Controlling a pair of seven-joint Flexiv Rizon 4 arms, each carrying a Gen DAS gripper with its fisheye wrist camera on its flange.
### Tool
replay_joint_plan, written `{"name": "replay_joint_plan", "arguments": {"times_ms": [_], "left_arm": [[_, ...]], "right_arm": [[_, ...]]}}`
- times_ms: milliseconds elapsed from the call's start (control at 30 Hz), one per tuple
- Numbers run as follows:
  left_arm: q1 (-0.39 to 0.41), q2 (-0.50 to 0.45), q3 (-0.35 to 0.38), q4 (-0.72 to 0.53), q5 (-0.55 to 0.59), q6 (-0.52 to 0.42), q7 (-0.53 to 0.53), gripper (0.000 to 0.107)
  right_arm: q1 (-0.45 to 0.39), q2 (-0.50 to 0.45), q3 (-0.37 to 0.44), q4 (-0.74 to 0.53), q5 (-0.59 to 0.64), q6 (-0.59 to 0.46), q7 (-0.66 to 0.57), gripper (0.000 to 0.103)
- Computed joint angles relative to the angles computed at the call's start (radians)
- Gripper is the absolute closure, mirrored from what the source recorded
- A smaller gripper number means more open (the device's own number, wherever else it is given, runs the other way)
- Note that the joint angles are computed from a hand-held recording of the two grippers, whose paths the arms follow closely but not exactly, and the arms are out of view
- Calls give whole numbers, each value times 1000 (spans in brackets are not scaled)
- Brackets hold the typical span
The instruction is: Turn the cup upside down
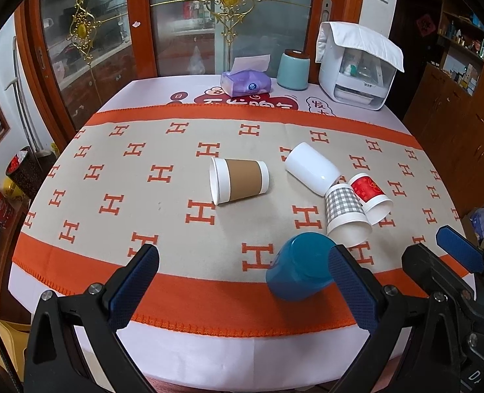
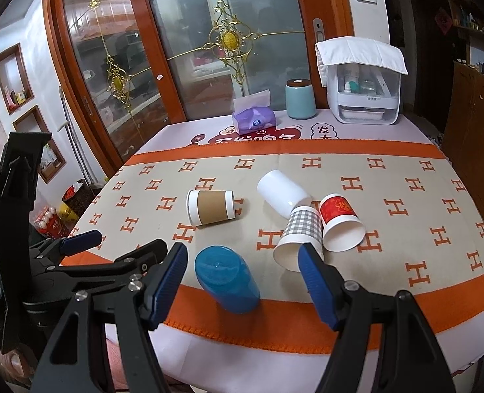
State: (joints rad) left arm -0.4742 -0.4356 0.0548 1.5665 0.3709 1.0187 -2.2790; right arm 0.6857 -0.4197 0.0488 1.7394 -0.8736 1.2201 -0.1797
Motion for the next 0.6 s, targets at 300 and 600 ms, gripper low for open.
{"name": "replay_joint_plan", "arguments": {"times_ms": [300, 600], "left_arm": [[-1, -2, 1, -4, 4, -2, -3, 5], [-6, -3, 4, -13, 20, -12, -7, 5]], "right_arm": [[-2, 1, 1, 1, 2, 1, -2, 32], [-4, 2, 3, 5, 11, 6, -2, 32]]}}
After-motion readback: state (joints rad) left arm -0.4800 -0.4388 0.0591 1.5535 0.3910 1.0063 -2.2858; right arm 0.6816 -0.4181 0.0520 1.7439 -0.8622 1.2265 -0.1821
